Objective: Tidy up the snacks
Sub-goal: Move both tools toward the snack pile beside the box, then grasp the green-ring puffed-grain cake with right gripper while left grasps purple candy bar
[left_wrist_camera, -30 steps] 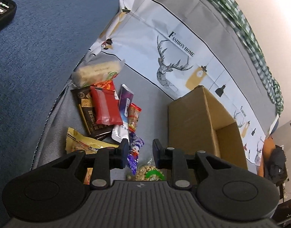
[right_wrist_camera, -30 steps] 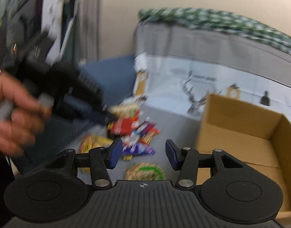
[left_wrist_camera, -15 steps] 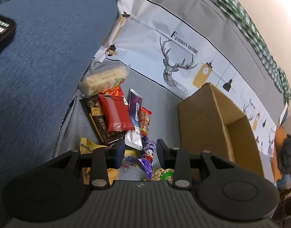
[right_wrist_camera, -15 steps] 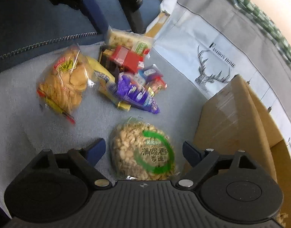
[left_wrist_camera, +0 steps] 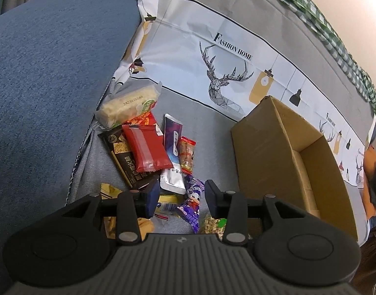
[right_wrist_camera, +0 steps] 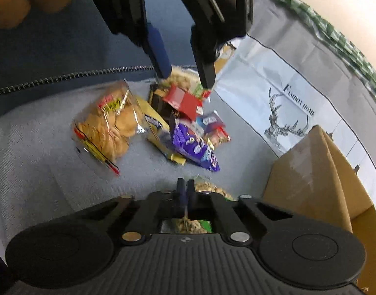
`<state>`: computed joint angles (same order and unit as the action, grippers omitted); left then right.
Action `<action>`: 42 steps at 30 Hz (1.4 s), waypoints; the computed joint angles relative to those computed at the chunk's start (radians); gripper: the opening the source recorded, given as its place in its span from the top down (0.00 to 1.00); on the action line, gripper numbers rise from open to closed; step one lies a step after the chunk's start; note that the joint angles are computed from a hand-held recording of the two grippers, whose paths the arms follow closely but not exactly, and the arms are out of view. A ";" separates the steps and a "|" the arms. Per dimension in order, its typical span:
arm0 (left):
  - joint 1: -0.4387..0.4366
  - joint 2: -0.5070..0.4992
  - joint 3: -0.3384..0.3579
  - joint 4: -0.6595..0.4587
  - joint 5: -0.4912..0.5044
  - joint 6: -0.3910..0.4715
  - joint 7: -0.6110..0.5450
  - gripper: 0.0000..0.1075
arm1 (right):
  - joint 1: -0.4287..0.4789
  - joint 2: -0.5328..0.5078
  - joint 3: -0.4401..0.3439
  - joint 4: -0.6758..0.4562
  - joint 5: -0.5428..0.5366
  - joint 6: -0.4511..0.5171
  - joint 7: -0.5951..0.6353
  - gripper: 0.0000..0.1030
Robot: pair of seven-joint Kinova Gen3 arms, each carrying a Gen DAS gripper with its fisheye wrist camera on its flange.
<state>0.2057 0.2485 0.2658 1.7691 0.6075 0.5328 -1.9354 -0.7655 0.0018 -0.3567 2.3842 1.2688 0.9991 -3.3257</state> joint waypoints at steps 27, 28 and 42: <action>-0.004 -0.006 -0.003 0.004 0.005 0.002 -0.008 0.55 | -0.057 0.045 0.002 -0.011 -0.010 0.075 0.037 1.00; -0.004 -0.007 -0.003 0.005 0.006 0.002 -0.009 0.55 | -0.059 0.043 -0.001 -0.007 -0.001 0.075 0.026 1.00; -0.003 -0.013 -0.007 0.007 0.012 0.009 -0.021 0.51 | -0.136 0.161 0.007 -0.091 -0.134 0.254 0.127 0.53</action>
<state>0.2031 0.2355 0.2589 1.7757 0.6192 0.5417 -1.9568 -0.9012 0.1631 -0.3500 2.2930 1.1349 1.2531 -3.1984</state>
